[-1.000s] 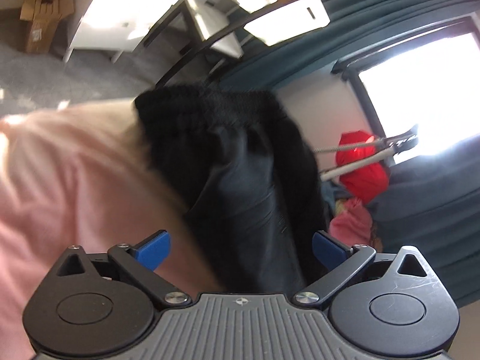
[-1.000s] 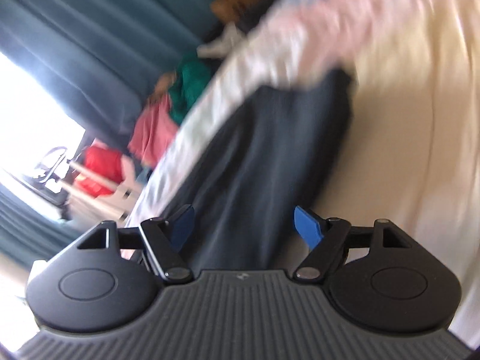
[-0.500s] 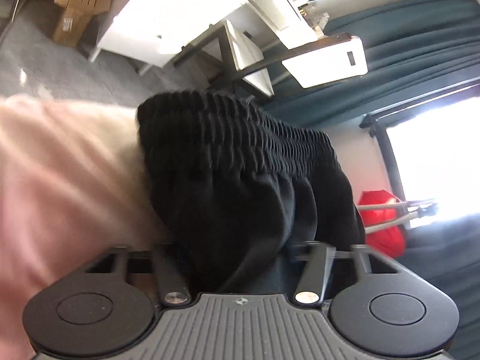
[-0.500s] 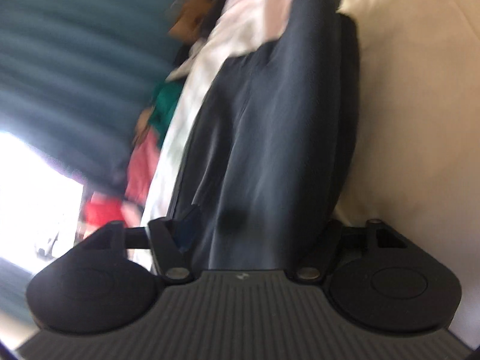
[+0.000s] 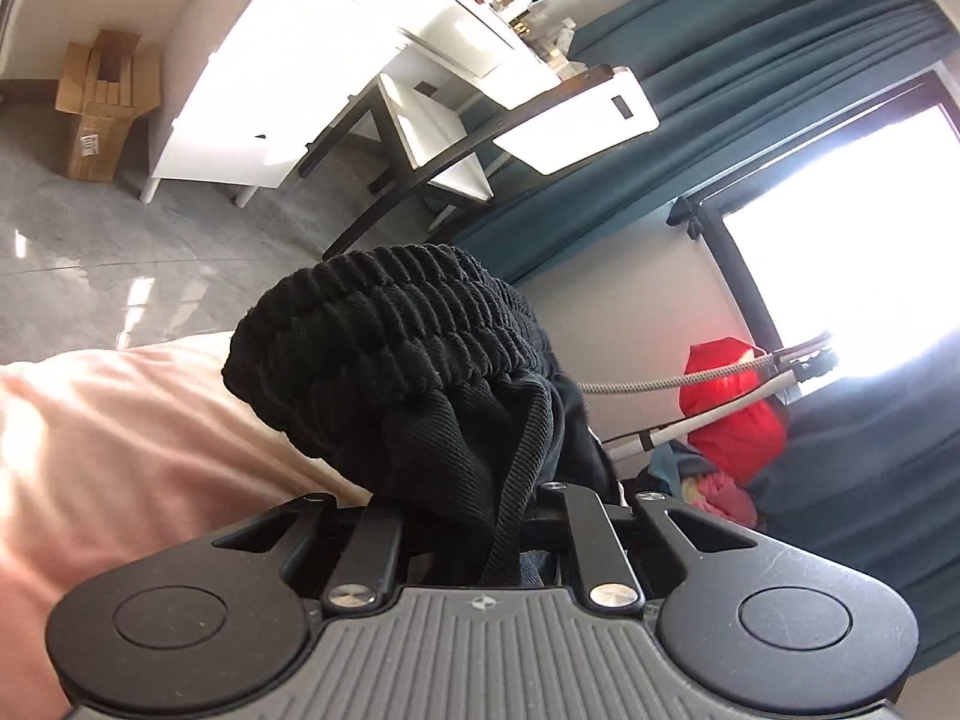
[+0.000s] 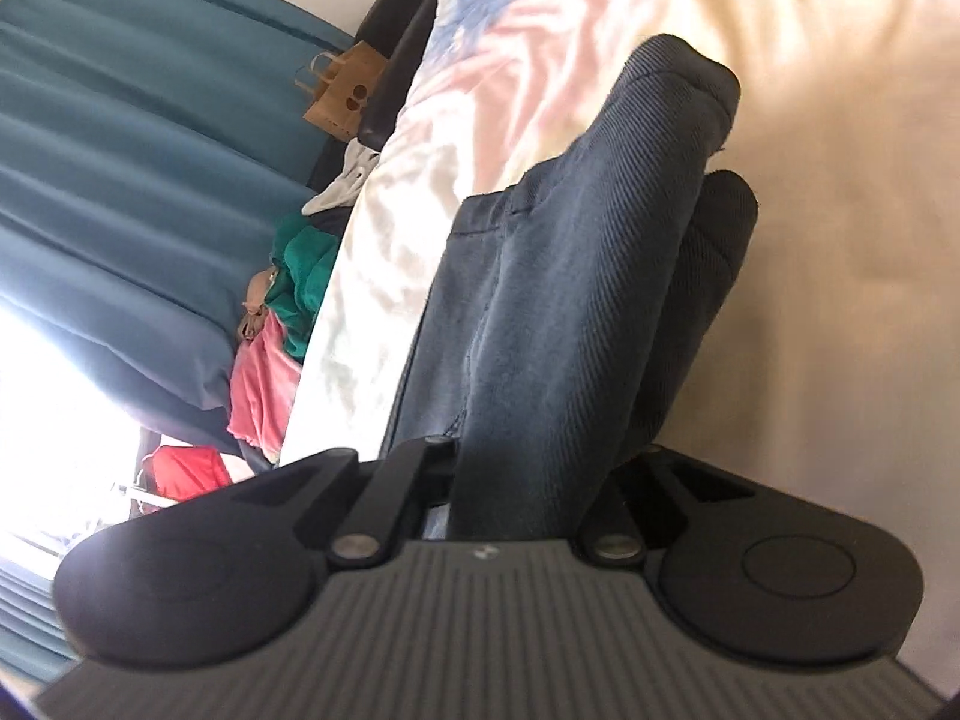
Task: Fold clothes
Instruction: 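Lift the folded sweatpants with both grippers, waistband and cuff held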
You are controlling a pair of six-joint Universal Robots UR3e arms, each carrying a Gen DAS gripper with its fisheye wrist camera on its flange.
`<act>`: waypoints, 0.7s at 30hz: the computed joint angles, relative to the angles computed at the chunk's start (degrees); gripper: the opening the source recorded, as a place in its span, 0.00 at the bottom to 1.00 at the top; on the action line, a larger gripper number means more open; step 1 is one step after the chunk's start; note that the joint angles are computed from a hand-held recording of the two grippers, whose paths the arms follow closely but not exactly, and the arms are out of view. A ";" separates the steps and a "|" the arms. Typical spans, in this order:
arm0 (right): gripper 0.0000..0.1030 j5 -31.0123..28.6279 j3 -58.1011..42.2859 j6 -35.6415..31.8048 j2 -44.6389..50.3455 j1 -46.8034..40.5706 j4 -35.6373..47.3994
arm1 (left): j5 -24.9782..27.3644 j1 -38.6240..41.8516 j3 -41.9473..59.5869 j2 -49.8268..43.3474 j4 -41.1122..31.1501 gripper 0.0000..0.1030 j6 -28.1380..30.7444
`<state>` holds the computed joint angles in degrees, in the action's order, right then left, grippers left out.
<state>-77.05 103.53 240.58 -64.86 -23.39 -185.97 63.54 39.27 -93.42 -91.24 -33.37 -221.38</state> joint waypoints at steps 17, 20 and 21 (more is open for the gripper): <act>0.10 25.47 36.33 -18.32 -19.33 -23.69 -1.32 | -25.04 48.48 -23.20 46.33 -73.89 0.20 73.32; 0.11 25.72 36.00 -20.00 -19.70 -23.86 -0.23 | -23.62 47.59 -22.49 47.69 -75.10 0.31 76.08; 0.12 26.42 36.26 -19.70 -19.58 -24.36 -0.42 | -22.95 47.83 -21.46 48.19 -76.92 0.36 78.38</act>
<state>-50.63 139.79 220.88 -84.44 -47.75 -186.39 40.59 87.10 -114.87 -43.05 -110.29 -143.00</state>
